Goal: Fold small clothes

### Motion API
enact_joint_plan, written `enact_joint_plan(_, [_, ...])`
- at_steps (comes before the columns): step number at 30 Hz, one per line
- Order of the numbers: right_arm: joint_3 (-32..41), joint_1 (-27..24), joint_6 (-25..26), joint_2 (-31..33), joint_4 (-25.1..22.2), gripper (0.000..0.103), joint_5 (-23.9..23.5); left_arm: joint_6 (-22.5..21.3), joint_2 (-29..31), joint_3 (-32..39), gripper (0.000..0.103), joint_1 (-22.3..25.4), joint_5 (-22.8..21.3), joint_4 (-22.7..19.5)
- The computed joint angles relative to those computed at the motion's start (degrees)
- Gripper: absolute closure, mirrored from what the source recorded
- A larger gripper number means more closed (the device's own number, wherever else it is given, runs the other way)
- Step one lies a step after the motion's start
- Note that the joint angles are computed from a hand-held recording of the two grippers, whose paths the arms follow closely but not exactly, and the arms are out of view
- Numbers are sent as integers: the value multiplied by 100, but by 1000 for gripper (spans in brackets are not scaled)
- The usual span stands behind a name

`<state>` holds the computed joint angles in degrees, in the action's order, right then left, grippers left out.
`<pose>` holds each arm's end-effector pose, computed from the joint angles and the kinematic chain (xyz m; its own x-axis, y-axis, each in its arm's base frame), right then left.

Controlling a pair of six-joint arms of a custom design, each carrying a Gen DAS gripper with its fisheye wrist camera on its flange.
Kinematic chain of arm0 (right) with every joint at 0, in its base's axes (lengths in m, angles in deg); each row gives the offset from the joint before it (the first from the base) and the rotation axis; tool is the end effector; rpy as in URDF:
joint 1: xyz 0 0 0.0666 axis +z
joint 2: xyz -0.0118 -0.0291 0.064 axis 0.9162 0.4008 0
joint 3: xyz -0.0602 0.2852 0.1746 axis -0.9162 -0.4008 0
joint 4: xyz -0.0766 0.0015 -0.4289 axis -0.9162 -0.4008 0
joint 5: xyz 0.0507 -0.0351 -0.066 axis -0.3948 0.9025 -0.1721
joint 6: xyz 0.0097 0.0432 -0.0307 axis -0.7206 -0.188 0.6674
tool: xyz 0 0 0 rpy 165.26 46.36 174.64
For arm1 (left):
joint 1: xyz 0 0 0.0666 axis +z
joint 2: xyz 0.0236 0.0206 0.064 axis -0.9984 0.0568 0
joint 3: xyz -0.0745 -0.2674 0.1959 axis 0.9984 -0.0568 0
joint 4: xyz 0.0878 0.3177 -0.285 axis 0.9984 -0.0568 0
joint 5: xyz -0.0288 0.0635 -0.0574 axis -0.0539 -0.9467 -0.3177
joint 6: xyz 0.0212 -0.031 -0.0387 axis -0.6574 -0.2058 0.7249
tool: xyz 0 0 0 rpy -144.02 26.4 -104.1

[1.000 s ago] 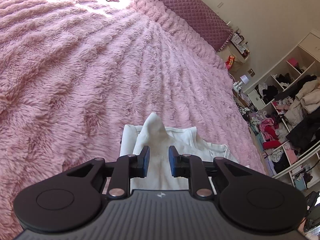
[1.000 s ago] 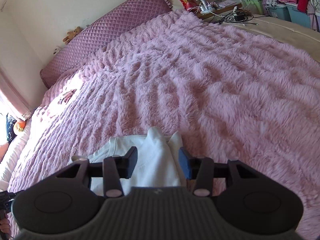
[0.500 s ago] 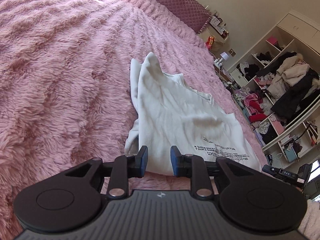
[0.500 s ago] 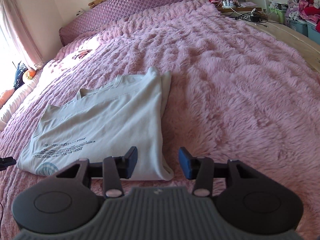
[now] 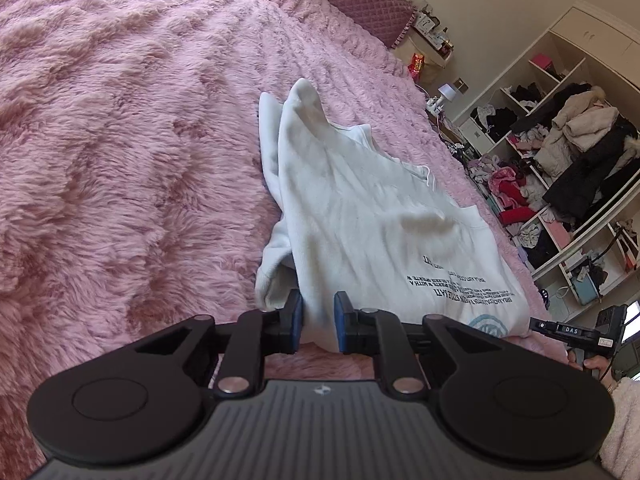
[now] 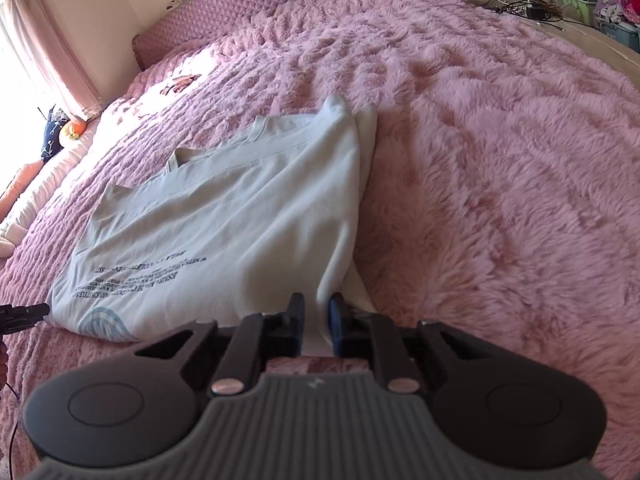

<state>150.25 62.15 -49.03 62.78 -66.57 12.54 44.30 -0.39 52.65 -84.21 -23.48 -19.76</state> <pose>0.5265 -0.0190 0.3246 -0.7754 -0.1415 -0.6154 -0.4311 0.8308 0.3521 0.2559 0.0007 0.3437 -0.6220 -0.5295 -0.5769 -0.1677 0.8097 -0.5624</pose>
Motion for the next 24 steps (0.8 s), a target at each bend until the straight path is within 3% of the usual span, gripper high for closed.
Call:
enact_joint_plan(3, [-46, 3, -39, -49, 37, 103, 59, -242, 187, 195, 98, -322, -542, -235])
enact_joint_plan(8, [-99, -136, -155, -330, 211, 103, 17, -35, -119, 353, 99, -499, -888, -219])
enact_joint_plan(11, [22, -309, -104, -331, 33, 103, -110, -249, 165, 661, 99, -462, -997, -697])
enact_joint_plan(14, [47, -300, 79, -168, -166, 103, 188, -258, 629, 706, 99, -462, -942, -1089])
enact_joint_plan(17, [-89, -237, 19, -50, -92, 103, 433, -174, 772, 559, 98, -534, -1011, -1004])
enact_joint_plan(19, [-151, -257, -236, 11, -34, 103, 373, -47, 722, 483, 98, -421, -829, -939])
enact_joint_plan(23, [-138, -265, -124, -2, -43, 103, 323, -324, 657, 574, 93, -166, -518, -1064])
enact_joint_plan(24, [-129, -272, -96, -20, -29, 94, 312, -362, 676, 647, 90, -138, -519, -1142])
